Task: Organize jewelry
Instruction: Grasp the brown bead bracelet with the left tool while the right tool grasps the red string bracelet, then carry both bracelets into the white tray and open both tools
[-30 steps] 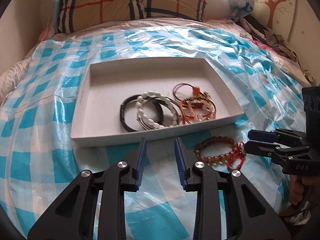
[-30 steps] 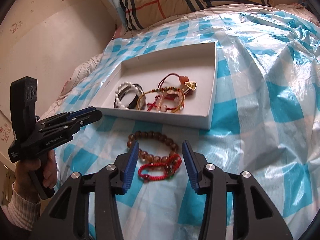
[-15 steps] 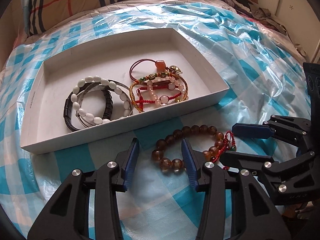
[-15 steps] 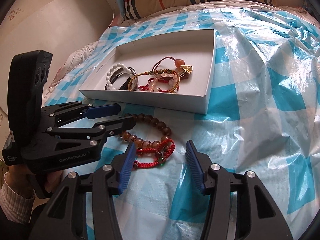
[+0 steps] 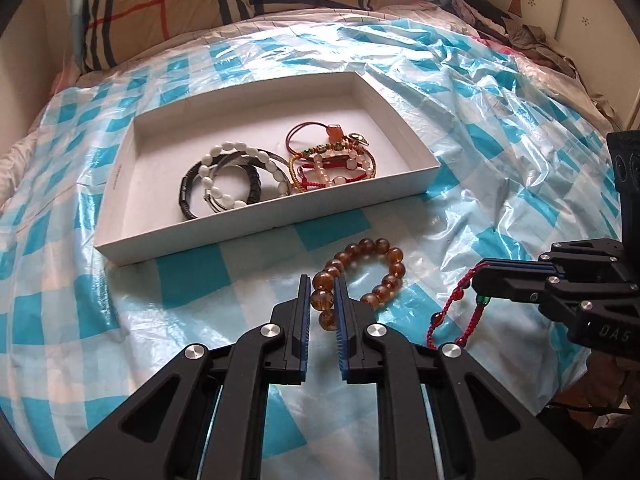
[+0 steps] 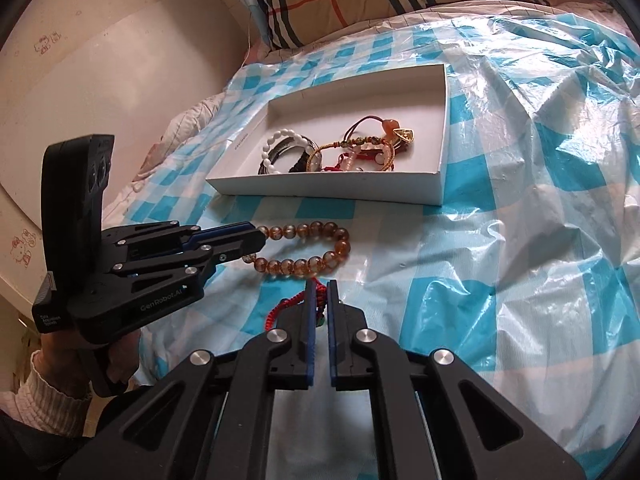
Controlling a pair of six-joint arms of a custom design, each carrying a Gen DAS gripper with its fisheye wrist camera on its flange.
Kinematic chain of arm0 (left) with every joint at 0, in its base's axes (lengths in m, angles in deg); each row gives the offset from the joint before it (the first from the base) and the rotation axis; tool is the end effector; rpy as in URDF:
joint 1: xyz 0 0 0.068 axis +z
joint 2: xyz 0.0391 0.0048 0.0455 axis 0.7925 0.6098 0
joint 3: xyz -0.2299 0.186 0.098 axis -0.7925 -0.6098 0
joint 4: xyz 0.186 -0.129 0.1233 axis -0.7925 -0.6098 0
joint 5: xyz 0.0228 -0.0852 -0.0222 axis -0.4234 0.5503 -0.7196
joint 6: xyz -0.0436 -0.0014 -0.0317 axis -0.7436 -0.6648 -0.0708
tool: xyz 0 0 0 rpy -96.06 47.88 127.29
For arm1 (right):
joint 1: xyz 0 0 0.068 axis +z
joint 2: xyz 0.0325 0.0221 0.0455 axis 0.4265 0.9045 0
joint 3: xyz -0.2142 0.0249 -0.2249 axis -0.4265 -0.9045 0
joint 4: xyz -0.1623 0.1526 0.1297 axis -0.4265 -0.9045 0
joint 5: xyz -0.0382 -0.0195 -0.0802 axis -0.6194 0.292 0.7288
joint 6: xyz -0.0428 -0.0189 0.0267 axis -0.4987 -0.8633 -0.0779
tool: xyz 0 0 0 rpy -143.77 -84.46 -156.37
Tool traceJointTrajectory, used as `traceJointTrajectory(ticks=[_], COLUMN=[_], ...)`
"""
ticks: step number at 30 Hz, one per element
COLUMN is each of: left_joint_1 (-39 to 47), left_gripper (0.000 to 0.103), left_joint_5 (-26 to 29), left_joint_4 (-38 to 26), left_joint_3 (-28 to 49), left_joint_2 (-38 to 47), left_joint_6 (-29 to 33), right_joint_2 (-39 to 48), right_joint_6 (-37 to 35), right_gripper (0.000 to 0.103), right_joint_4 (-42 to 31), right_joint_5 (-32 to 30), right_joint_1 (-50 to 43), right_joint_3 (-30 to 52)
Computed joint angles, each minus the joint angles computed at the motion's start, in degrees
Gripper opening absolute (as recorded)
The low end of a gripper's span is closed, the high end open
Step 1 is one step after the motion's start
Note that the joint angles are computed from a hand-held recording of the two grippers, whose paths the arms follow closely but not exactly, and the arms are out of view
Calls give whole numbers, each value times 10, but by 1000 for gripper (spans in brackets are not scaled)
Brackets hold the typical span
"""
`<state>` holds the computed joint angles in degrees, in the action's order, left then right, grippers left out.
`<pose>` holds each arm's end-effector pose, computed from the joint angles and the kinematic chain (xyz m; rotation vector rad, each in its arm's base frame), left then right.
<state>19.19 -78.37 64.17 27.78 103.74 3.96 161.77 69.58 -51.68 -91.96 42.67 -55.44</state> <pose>0.3469 -0.2316 0.0999 0.8957 2.4058 -0.3131 0.2946 0.0979 0.0815 0.1895 2.4246 0.5621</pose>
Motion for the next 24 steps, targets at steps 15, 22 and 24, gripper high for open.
traceJointTrajectory(ticks=[15, 22, 24], left_joint_1=[35, 62, 64], left_gripper=[10, 10, 10], left_joint_5=[17, 35, 38], left_joint_4=[22, 1, -3], left_joint_3=[-71, -8, 15], left_joint_2=[-136, -128, -117], left_joint_6=[-18, -24, -27], right_joint_2=[-127, -81, -59], right_joint_6=[-3, -17, -17], right_gripper=[6, 6, 6], right_joint_4=[-49, -46, -43], right_joint_5=[35, 30, 26], right_joint_1=[1, -21, -28], right_joint_3=[8, 71, 92])
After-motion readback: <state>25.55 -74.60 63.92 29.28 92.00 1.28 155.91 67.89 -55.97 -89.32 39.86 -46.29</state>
